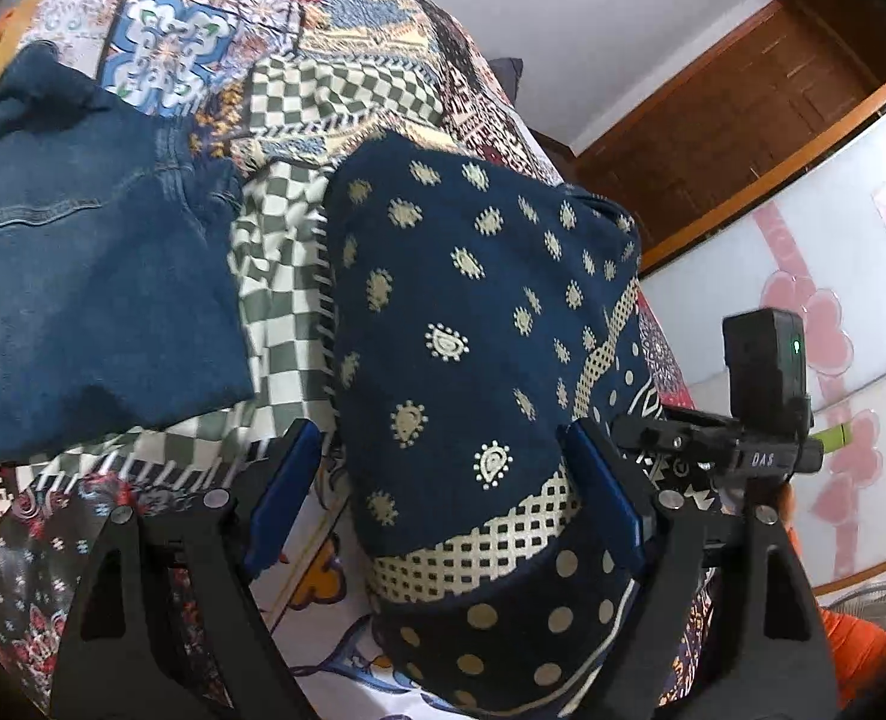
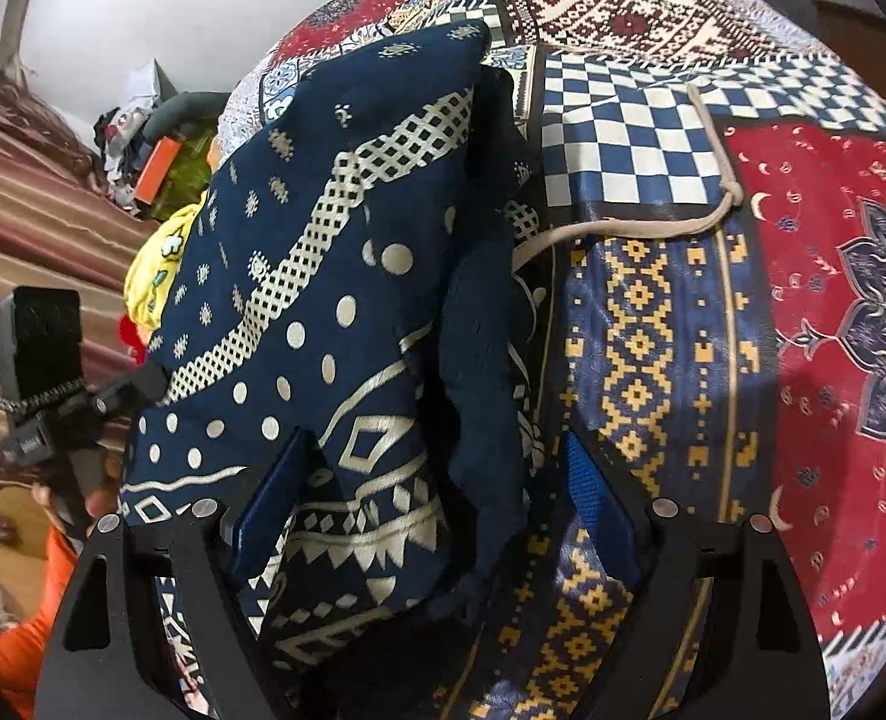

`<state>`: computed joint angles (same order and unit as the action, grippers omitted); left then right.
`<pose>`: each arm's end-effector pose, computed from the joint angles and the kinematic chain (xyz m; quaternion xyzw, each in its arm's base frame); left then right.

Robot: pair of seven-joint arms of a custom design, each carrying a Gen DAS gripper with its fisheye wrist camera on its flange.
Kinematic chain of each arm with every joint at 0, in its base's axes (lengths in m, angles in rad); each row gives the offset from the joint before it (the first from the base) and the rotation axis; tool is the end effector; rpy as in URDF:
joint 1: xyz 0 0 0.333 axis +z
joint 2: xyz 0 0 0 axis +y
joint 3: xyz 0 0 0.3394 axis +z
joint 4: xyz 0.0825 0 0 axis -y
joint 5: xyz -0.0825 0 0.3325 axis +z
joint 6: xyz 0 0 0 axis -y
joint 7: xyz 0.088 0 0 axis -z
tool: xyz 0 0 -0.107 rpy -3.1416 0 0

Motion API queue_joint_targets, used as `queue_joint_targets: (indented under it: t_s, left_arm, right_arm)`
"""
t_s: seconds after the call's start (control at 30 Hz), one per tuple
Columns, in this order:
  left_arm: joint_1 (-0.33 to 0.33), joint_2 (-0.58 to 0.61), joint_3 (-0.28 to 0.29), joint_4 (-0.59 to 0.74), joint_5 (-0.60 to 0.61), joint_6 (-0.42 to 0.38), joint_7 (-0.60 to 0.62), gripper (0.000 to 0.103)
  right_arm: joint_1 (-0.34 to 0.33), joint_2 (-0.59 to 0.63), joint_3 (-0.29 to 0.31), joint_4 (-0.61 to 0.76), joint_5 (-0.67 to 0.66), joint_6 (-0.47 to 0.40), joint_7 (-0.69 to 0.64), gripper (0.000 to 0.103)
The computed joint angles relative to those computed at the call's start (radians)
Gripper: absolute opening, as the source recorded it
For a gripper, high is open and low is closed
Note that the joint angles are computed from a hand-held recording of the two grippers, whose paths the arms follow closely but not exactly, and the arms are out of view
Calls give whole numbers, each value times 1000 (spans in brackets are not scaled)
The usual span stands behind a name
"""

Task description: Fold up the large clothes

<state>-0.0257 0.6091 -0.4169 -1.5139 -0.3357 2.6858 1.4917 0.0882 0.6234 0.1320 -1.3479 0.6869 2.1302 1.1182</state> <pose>0.6785 -0.2276 0.4391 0.6730 -0.6481 0.3537 0.0429 0.6933 0.1583 0.4290 -0.7593 0.5535 0.1485 0.3083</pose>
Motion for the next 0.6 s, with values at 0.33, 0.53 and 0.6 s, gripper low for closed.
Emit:
queue_joint_targets:
  t_s: [0.33,0.53,0.6]
  left_arm:
    - [21,175,-47,233,-90,-188,32,91]
    - [23,197,-48,262,-149,-218,52,86]
    - [14,185,-38,249,-154,-206,47,78]
  right_arm:
    - [-7,89,33,133,38,-71,37,85]
    - [7,88,33,141,23,-80,31,81]
    - [7,83,36,137,26,-85,30,72]
